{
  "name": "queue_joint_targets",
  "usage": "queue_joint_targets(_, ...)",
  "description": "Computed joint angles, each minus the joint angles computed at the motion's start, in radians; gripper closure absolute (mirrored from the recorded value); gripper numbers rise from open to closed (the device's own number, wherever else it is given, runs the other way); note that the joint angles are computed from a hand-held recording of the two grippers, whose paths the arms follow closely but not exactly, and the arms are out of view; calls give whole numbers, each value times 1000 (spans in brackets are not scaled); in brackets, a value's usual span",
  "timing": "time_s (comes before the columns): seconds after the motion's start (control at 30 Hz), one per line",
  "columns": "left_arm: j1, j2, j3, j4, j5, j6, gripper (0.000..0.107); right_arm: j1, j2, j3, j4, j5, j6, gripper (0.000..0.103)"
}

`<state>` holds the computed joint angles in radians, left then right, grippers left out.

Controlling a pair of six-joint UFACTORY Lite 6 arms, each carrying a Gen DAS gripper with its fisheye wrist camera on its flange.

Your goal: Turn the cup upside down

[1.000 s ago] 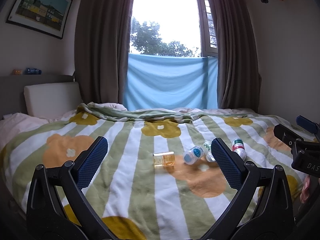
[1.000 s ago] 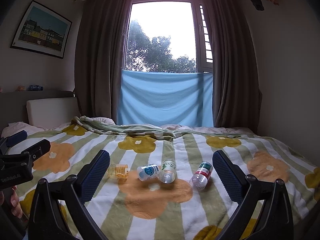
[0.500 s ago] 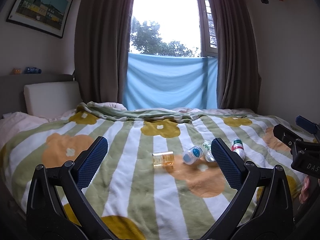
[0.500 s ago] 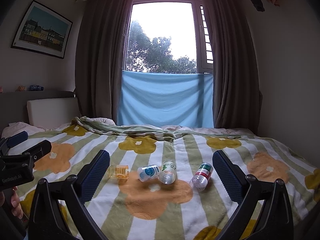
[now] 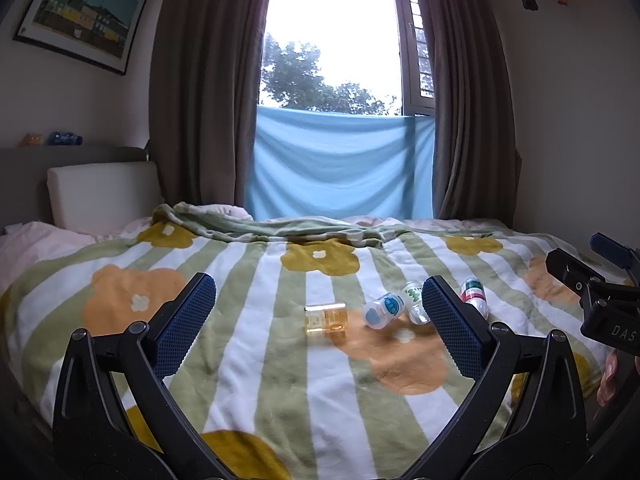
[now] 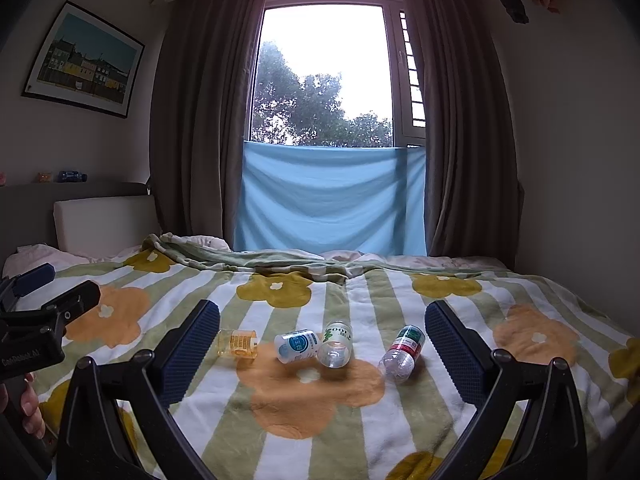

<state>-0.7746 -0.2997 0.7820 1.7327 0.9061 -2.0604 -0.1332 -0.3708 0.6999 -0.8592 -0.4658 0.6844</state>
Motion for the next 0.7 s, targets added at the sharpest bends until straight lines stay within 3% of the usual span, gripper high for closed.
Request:
queue_joint_targets(0.57,27,-54,-51,4,-33,-8,4,-20,7,4,-33,-8,59,0)
queue_joint_targets(0.7,78,-60,-76,32,-78,-27,4,10,128,103,-151,37,233,0)
